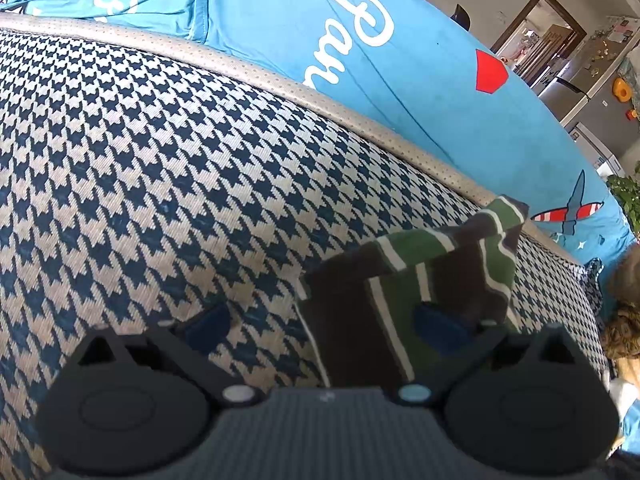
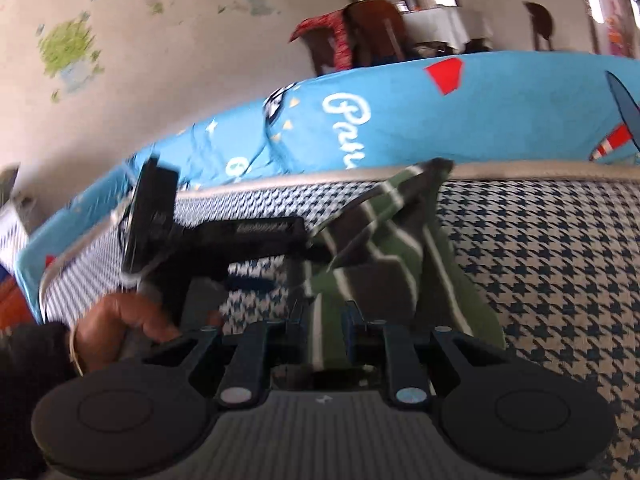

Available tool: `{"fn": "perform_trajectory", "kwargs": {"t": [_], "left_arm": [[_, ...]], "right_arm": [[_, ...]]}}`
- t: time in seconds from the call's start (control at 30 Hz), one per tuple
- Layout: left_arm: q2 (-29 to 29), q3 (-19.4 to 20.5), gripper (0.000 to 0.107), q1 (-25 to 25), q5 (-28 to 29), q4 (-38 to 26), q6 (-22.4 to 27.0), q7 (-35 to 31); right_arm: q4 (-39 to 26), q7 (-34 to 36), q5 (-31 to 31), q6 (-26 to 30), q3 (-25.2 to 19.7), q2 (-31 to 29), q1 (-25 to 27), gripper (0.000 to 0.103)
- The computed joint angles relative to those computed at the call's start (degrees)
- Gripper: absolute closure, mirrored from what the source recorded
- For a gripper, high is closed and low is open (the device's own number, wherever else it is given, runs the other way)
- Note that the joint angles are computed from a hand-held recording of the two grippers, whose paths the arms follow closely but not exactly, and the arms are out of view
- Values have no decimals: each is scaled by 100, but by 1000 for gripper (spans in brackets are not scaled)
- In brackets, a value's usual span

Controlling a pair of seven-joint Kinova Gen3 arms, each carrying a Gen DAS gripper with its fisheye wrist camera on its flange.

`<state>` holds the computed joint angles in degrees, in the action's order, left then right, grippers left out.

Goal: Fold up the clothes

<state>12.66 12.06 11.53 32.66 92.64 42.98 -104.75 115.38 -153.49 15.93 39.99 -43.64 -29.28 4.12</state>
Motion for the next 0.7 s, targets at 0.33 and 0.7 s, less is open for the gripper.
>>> {"fn": "perform_trajectory", "kwargs": {"t": [0.33, 0.7], "left_arm": [[15, -2, 5, 38, -79, -13, -32, 39], [45, -42, 5, 171, -421, -41, -199, 245]], "right_arm": [[-130, -126, 372, 223, -367, 411, 13, 86], [-85, -397, 831, 390, -382, 431, -398, 96]]}}
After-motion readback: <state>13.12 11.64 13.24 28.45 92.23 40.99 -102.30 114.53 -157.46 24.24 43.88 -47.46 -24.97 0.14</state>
